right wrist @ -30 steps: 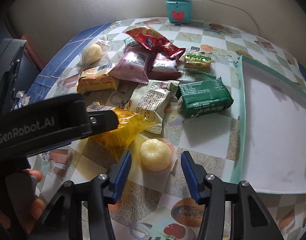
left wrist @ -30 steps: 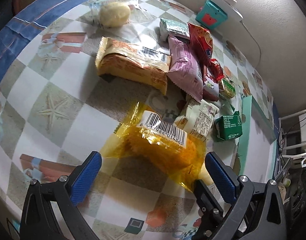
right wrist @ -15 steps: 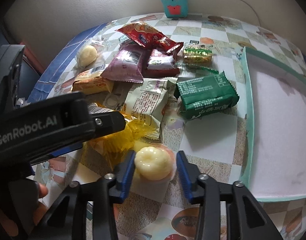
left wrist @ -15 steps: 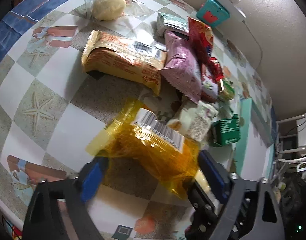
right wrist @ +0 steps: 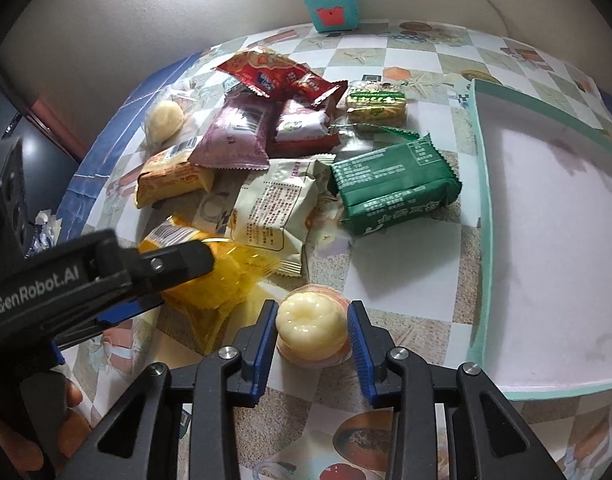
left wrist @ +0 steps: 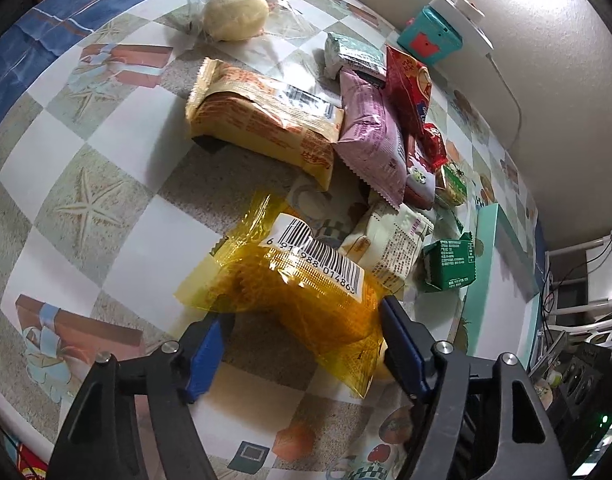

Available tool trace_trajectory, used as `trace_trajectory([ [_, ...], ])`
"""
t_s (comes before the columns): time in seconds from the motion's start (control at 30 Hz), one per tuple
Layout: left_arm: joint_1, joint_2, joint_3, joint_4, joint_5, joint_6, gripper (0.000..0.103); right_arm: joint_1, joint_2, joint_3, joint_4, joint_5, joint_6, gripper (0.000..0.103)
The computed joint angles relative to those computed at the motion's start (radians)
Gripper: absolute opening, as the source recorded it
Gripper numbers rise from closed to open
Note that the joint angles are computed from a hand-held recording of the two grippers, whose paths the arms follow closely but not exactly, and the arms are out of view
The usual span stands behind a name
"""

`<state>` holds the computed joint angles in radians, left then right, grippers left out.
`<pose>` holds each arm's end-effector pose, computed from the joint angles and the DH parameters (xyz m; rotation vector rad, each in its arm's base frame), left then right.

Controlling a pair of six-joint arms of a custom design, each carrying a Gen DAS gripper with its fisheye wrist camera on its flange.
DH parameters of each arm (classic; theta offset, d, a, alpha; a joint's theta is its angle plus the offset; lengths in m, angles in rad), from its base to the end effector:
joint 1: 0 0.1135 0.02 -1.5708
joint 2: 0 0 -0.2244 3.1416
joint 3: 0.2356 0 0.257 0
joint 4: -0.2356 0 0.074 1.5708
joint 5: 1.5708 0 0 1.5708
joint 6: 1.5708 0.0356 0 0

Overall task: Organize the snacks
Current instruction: 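Grasp the round cream cake with the right gripper while the left grasps the yellow bread bag, then carry both snacks into the teal-rimmed tray and open both grippers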

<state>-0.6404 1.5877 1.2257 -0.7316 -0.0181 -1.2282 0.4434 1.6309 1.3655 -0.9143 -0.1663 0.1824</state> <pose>0.2643 -0.1961 0.2081 -0.8156 2.6737 -0.5317 0.2973 0.1477 0.2290 -0.4093 2.7644 0.3919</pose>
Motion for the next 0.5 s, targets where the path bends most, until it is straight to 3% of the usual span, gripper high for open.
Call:
trace_trajectory([
  [0.5,-0.05,-0.136,-0.047,-0.079,-0.077,-0.072,0.071,-0.05,-0.04,-0.015,-0.027,-0.041,0.012,0.037],
])
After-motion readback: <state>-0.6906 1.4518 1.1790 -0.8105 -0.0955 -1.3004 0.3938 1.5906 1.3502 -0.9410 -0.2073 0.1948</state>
